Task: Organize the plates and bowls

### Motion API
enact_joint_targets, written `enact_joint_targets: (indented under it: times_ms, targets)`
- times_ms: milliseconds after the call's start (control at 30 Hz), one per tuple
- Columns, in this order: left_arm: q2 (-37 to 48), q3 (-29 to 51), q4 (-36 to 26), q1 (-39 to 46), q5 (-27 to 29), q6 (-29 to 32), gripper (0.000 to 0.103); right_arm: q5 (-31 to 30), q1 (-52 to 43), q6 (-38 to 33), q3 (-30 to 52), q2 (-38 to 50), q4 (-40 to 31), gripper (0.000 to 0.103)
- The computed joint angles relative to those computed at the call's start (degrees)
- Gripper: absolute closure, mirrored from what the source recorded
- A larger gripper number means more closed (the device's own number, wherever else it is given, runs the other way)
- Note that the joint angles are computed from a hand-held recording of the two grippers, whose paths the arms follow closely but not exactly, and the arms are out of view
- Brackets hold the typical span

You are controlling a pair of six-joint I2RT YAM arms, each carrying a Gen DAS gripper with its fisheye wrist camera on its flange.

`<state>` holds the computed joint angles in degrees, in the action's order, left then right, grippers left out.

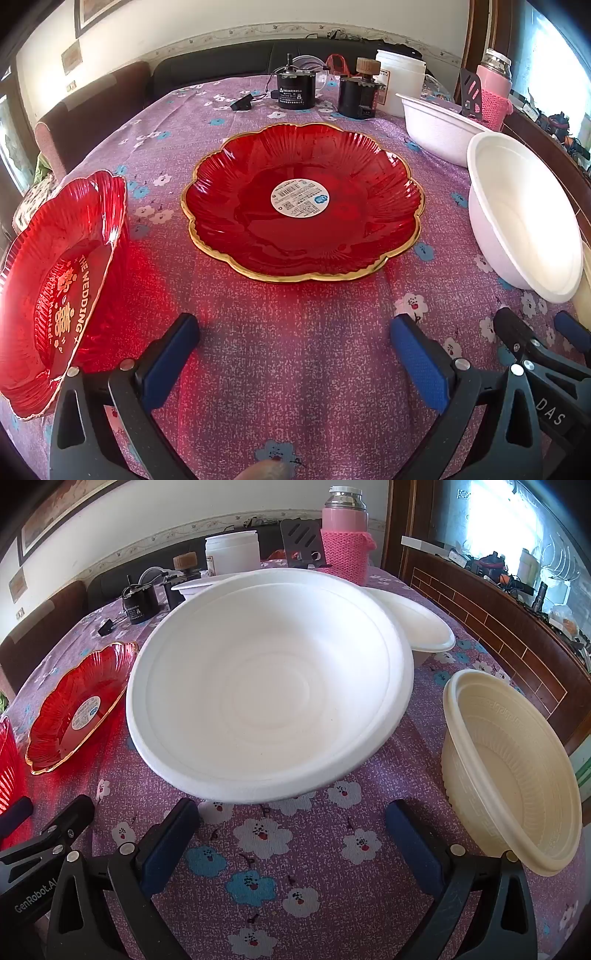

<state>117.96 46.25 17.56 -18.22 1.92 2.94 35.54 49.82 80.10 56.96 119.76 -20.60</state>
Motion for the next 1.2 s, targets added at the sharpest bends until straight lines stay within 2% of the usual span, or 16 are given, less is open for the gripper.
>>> enact_joint_targets:
  times_ms: [433, 600, 733, 900, 1200]
  targets:
    - [-0.09, -0.13, 0.03, 0.02, 0.0, 0.32, 0.0, -0.01, 0.14, 0.17, -0.59, -0.39, 0.07, 0.001]
    - [0.05, 2.84, -6.52, 0.66, 1.8, 3.69, 0.0, 0.03, 0.17, 0.16, -0.48, -0.35, -0.33, 0.001]
    - [-1.45, 1.63, -7.64, 1.15, 2.17, 4.88, 0.0, 0.02, 0.03, 0.33, 0.41, 0.31, -0.54, 0.001]
    - [-2.92, -2.36, -3.25, 0.74, 1.14, 3.82, 0.0, 0.01, -0.05, 0.26, 0.65, 0.46, -0.51, 0.001]
    - [-5.72, -6.21, -3.0, 1.51, 2.1, 4.52, 0.0, -1.55, -0.05, -0.84, -1.48, -1.13, 1.29, 0.001]
